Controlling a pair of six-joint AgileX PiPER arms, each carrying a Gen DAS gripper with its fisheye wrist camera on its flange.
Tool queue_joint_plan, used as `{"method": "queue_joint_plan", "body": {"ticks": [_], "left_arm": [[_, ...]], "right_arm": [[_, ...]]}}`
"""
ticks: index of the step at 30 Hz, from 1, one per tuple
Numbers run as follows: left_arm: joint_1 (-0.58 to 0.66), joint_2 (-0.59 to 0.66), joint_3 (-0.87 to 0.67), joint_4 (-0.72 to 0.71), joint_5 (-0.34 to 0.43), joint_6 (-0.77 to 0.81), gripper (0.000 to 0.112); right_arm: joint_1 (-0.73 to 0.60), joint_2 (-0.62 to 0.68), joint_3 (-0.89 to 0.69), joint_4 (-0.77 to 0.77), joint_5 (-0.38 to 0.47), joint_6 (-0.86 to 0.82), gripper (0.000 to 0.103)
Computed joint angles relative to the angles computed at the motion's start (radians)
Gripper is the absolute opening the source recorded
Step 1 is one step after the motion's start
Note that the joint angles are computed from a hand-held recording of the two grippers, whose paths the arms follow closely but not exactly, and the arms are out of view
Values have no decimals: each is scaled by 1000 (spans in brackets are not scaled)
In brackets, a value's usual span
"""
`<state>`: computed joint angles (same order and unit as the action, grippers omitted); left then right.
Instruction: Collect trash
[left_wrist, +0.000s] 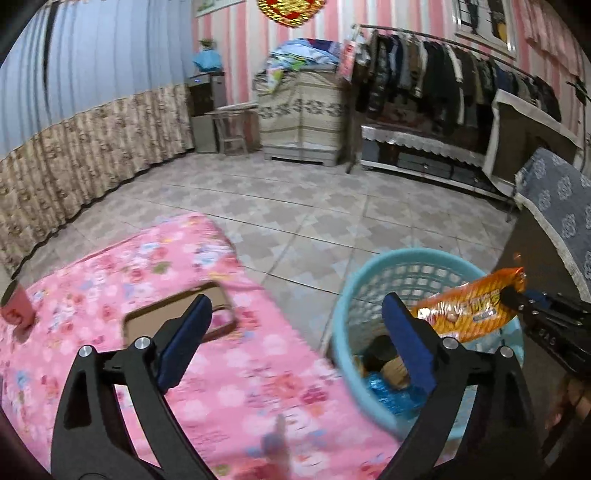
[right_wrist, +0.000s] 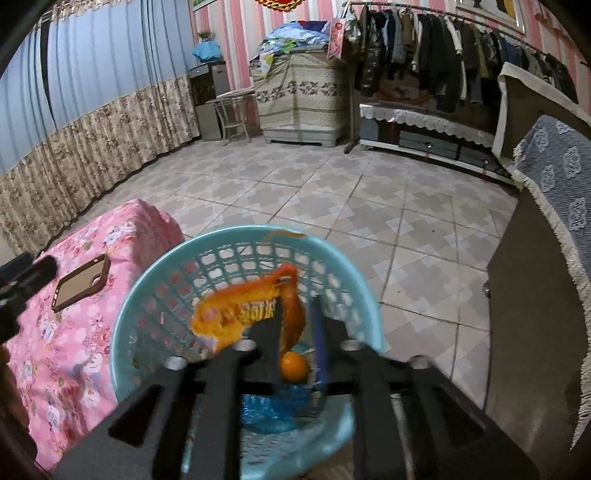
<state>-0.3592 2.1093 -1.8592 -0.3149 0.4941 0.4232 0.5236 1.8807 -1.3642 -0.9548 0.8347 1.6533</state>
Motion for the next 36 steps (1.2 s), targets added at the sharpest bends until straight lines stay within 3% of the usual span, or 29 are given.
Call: {"method": "queue_joint_plan", "body": {"ticks": [1,2,7,13,21,25,36], "left_arm": [[14,-18,26,-2,-17,6,93],[26,-30,41,-2,-26,8,94],[101,-106,137,-73,-68,75,97],[180,-214,260,-180,-112,177,97],[293,-400,476,-390,-192,414,98],[368,-484,597,-570,-235,602,98],[612,-562,800,-956,-203,1042,98]], "right_arm": [[3,8,-5,-3,1,7,61],[7,18,-12,-13,2,19,67],[8,66,-60,26,1,-19,75],[75,71,-89,-35,95,37,94],[216,106,-240,-115,214,24,97],[305,158,-363,-152,260,-10,97],[451,409,-760,-131,227,-182,98]]}}
